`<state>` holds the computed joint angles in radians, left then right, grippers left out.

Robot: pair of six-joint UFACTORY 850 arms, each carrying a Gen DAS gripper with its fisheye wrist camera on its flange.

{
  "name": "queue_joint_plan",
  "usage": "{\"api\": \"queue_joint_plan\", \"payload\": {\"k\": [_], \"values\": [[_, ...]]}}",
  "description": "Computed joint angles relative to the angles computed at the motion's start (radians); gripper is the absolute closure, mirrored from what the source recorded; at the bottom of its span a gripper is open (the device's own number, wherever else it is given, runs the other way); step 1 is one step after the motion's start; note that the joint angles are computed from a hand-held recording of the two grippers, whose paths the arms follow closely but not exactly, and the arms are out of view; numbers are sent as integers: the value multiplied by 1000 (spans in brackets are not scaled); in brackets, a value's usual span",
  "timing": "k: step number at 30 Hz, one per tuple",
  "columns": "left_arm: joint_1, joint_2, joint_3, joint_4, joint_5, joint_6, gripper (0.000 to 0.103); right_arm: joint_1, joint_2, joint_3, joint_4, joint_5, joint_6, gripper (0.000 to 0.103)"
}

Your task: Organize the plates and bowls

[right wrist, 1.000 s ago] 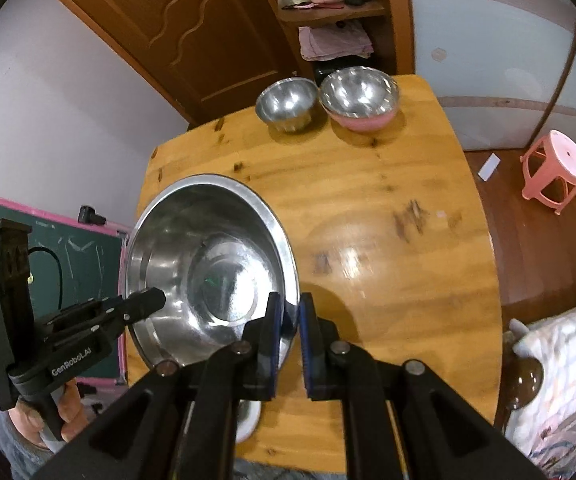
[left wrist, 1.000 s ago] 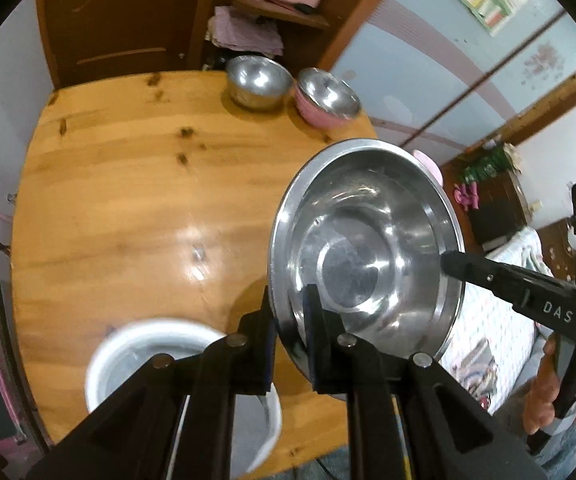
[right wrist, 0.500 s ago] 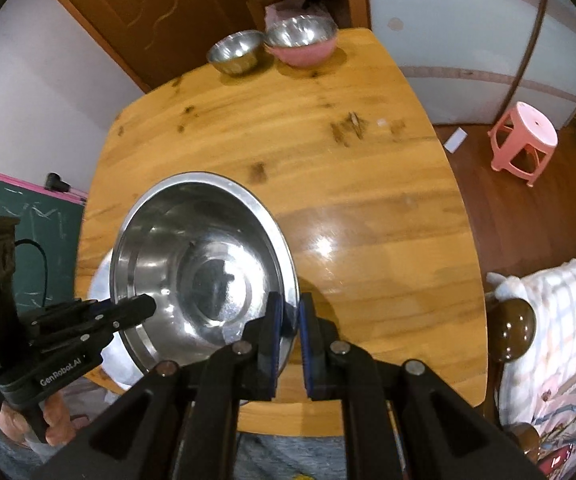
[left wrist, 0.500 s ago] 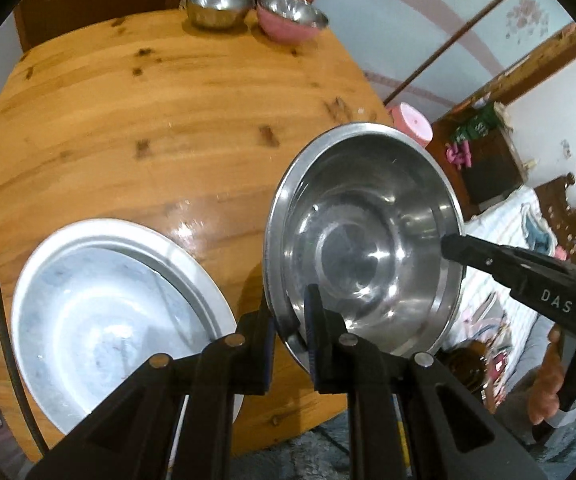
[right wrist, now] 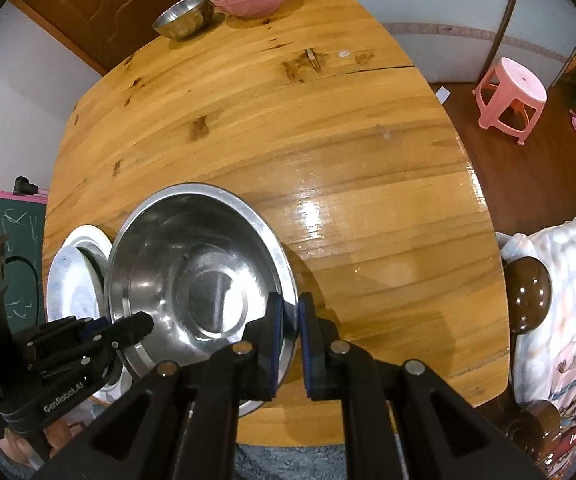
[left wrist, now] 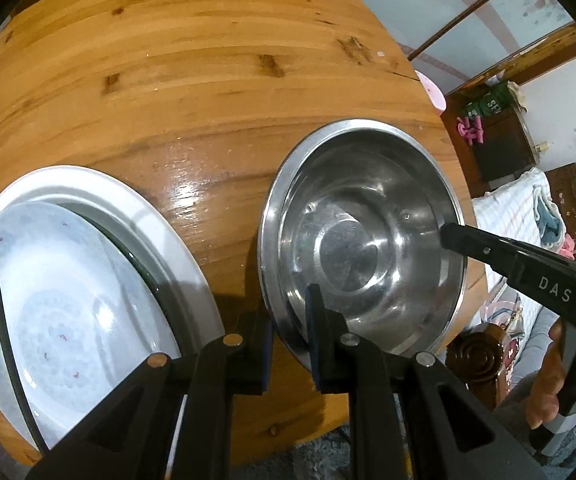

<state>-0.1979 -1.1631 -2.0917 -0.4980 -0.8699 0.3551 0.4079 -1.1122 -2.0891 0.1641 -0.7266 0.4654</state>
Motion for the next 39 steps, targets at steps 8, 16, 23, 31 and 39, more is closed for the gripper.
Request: {"api": "queue_joint_plan", "payload": {"k": [8, 16, 23, 31, 39], "values": [[6, -31, -41, 9, -28, -25, 90, -1, -39, -60, -15, -29, 8, 94], [8, -31, -45, 4, -22, -14, 90, -6, -46, -62, 5, -23, -9, 95], [1, -12, -22, 20, 17, -11, 80, -4, -53, -75, -8, -27, -14, 94], [6, 44, 49, 9, 120, -8, 40, -6, -25, -33, 3, 9, -18, 94], [25, 101, 130, -62, 202, 23, 40, -6, 25, 40, 16, 72, -38, 92]]}}
